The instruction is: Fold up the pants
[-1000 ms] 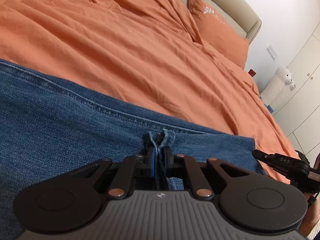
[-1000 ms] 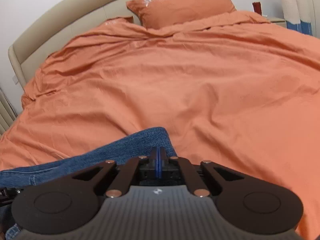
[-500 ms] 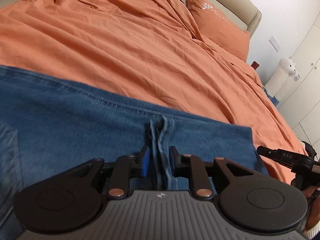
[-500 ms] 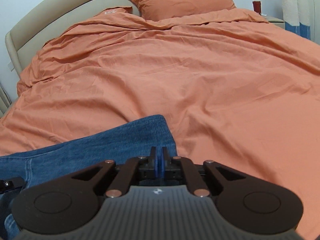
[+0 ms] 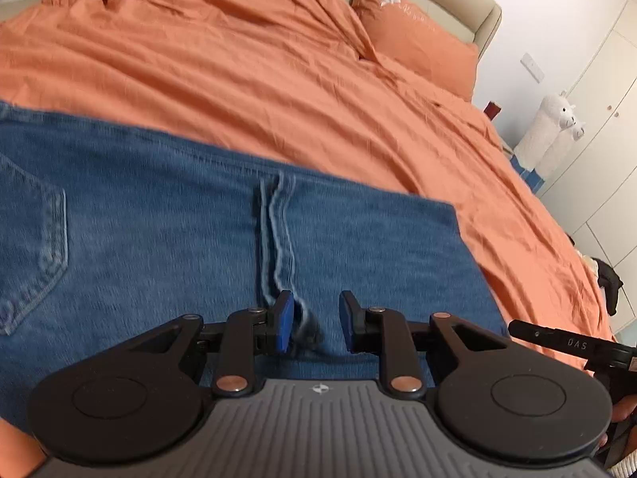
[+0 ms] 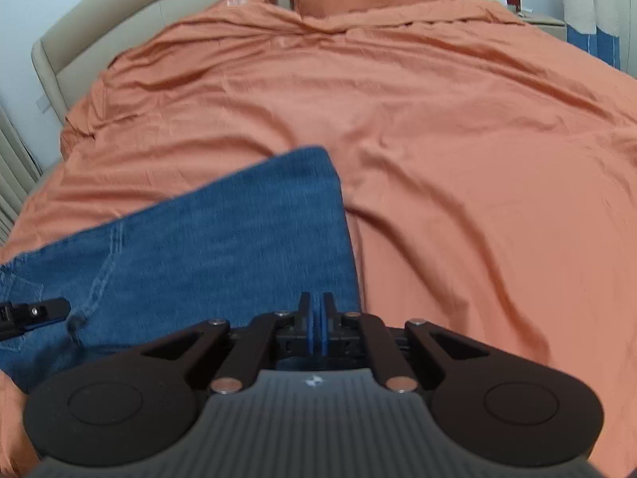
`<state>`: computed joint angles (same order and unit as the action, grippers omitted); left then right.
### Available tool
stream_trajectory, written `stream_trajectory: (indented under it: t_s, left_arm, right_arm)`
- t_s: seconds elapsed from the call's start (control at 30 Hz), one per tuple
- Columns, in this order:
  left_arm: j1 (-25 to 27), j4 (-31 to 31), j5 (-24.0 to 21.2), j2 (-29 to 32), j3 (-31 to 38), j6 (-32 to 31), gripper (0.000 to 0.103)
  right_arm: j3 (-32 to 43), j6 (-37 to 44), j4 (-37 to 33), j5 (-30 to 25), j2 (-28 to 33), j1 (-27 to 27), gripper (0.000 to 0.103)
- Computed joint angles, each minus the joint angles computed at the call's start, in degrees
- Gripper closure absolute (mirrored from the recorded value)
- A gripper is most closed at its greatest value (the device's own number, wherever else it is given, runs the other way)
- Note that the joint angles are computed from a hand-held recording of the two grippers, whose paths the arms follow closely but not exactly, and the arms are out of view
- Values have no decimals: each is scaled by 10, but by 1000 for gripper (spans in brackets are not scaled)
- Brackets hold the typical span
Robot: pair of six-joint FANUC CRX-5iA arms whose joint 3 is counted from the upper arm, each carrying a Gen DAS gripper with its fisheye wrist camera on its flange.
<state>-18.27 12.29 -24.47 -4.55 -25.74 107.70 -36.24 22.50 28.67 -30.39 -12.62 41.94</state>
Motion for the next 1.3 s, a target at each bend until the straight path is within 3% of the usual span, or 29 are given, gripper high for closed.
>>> stream_trajectory:
  t_s: [0.13, 0.2, 0.33, 0.47, 0.57, 0.63, 0.7, 0.8, 0.93, 1.0, 1.13, 1.2, 1.3]
  left_arm:
    - [-9, -78, -63, 32, 47, 69, 76]
    - [-4, -72, -82, 45, 53, 65, 76]
    - [-4, -85, -102, 62, 67, 74, 71]
    - [-6, -87, -98, 56, 65, 85, 71]
    - [5, -70, -102, 30, 55, 58, 69]
    - [5, -126, -127, 3, 71, 94, 69]
    - [22, -134, -145, -30, 69, 86, 69]
    - [68, -148, -184, -89, 60, 80, 69]
    - [149, -167, -231, -163, 45, 74, 67]
    - [211, -142, -238, -208, 14, 50, 59]
    - [329, -73, -226, -280, -67, 5, 48]
    - [402, 41, -174, -326, -154, -64, 38]
    - [476, 213, -120, -364, -271, -164, 37]
  right_arm:
    - [10, 41, -34, -8, 16, 3, 103]
    - [22, 73, -66, -15, 34, -2, 103]
    - [33, 115, -113, -10, 55, -13, 103]
    - [28, 89, -86, -20, 47, -5, 103]
    - [-4, 22, -2, -10, 18, 14, 101]
    - [-22, 0, 36, 11, -1, 23, 101]
    - [-29, -4, 56, 34, -11, 32, 101]
    - [-35, -26, 98, 77, -10, 44, 101]
    - [-15, -23, 94, 135, 20, 57, 99]
    - [4, -1, 83, 143, 42, 68, 98]
    - [29, -27, 132, 162, 85, 80, 98]
    - [39, -20, 122, 178, 101, 83, 98]
    - [46, -27, 129, 201, 123, 85, 98]
